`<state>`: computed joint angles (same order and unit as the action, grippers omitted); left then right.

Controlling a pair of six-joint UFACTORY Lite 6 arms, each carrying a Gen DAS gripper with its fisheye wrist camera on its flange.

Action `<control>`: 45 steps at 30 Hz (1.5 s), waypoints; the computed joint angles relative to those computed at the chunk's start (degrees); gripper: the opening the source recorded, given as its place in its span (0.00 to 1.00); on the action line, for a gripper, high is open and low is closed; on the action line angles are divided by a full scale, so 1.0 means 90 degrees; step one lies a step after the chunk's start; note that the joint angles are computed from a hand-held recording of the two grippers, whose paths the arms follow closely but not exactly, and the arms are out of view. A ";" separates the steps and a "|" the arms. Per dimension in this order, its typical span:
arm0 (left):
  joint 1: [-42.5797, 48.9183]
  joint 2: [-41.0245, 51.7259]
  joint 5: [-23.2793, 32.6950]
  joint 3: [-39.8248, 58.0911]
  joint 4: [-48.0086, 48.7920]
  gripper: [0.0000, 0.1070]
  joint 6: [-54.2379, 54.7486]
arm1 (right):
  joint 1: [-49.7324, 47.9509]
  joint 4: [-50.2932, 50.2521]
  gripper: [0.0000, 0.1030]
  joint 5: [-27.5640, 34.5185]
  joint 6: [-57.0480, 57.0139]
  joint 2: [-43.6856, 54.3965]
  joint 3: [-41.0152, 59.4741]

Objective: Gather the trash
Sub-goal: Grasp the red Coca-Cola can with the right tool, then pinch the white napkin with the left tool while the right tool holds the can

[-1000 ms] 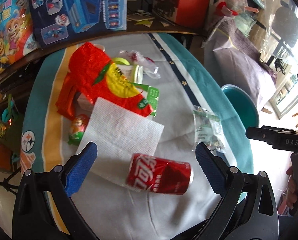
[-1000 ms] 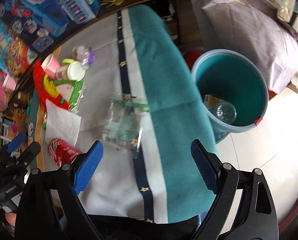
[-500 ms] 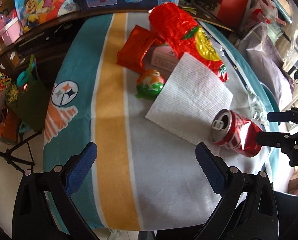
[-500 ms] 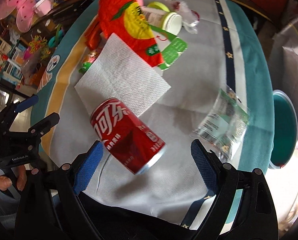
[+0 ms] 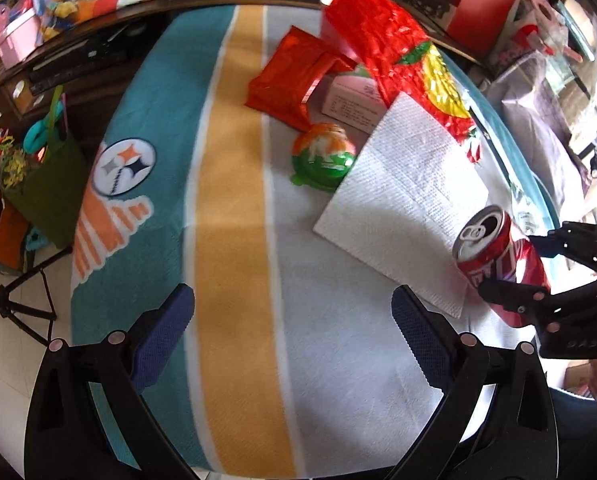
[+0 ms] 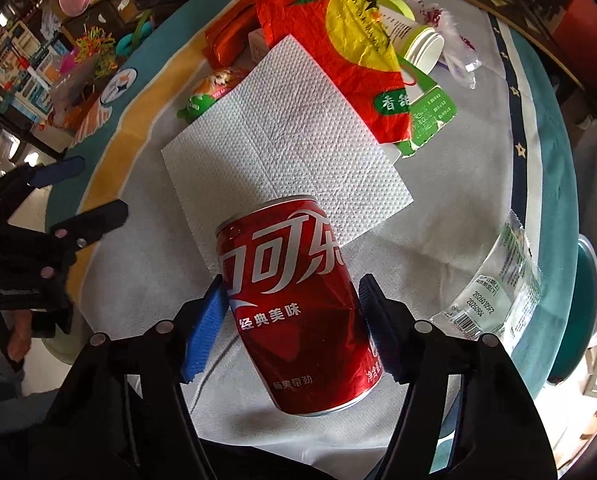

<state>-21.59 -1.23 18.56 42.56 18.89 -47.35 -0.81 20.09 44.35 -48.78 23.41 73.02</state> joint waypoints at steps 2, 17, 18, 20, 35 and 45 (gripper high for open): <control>-0.0153 0.0291 -0.0039 0.0276 0.0050 0.92 -0.0009 | -0.0224 0.0294 0.61 0.0199 0.0122 0.0110 0.0347; -0.1184 0.3152 0.0388 0.3209 0.0145 0.92 -0.0183 | -0.2103 0.1125 0.61 0.1255 -0.0026 0.1117 0.1945; -0.1287 0.3331 0.0548 0.3444 0.0315 0.92 -0.0348 | -0.2143 0.1152 0.61 0.1274 -0.0014 0.1189 0.1996; -0.1468 0.3659 0.0900 0.3884 0.0644 0.92 -0.0618 | -0.2222 0.1193 0.61 0.1297 -0.0019 0.1269 0.2022; -0.1683 0.3674 0.0890 0.3878 0.1778 0.55 -0.1853 | -0.2613 0.1481 0.61 0.1653 -0.0222 0.1925 0.2539; -0.0784 0.3198 0.0741 0.3639 -0.0511 0.08 0.0113 | -0.2721 0.1626 0.61 0.1741 -0.0361 0.1876 0.2460</control>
